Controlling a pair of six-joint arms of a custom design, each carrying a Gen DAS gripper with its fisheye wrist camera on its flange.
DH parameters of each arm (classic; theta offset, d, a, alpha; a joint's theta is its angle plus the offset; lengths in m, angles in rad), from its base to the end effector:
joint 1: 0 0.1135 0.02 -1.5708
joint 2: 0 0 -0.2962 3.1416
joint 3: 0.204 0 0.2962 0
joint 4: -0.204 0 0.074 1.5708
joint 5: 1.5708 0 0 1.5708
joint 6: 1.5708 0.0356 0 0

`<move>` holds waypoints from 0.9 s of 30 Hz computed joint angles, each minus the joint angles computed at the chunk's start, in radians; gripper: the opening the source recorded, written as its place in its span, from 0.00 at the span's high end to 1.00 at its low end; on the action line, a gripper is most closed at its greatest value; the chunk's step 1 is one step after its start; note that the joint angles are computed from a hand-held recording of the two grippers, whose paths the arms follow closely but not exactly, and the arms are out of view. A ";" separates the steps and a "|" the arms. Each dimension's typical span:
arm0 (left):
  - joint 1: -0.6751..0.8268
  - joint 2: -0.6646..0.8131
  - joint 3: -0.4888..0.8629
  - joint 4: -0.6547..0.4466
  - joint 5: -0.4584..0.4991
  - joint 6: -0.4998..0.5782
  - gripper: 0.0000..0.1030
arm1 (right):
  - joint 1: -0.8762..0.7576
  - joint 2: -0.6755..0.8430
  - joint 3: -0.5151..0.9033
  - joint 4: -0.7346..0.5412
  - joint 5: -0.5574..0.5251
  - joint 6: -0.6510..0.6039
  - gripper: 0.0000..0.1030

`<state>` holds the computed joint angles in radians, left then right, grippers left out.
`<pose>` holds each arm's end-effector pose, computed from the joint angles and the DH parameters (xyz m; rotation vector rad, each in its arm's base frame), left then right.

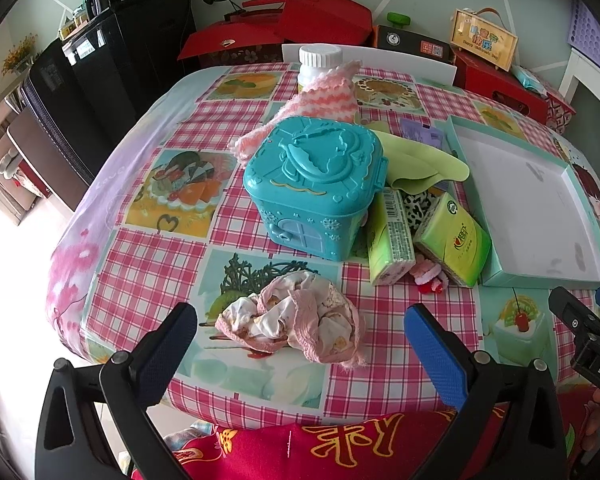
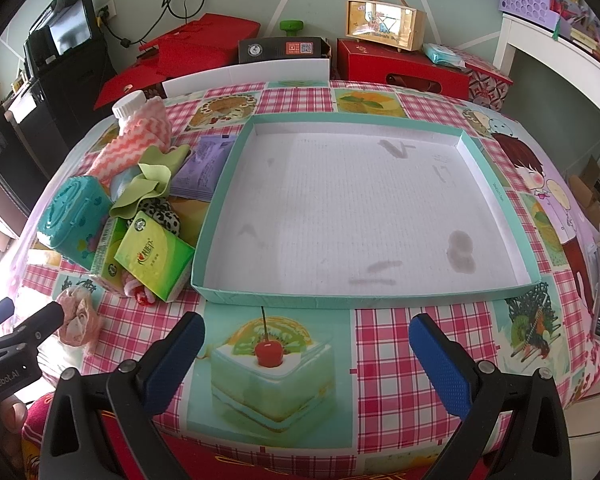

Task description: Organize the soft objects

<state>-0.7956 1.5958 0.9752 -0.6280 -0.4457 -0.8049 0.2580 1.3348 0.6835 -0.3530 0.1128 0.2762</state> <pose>0.2432 -0.2263 0.1891 -0.1078 2.5997 0.1072 0.2684 0.0667 0.1811 0.0655 2.5654 0.0574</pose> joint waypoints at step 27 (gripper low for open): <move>0.094 -0.084 -0.097 0.069 0.122 0.060 0.00 | 0.047 -0.015 -0.024 0.095 -0.089 -0.104 0.00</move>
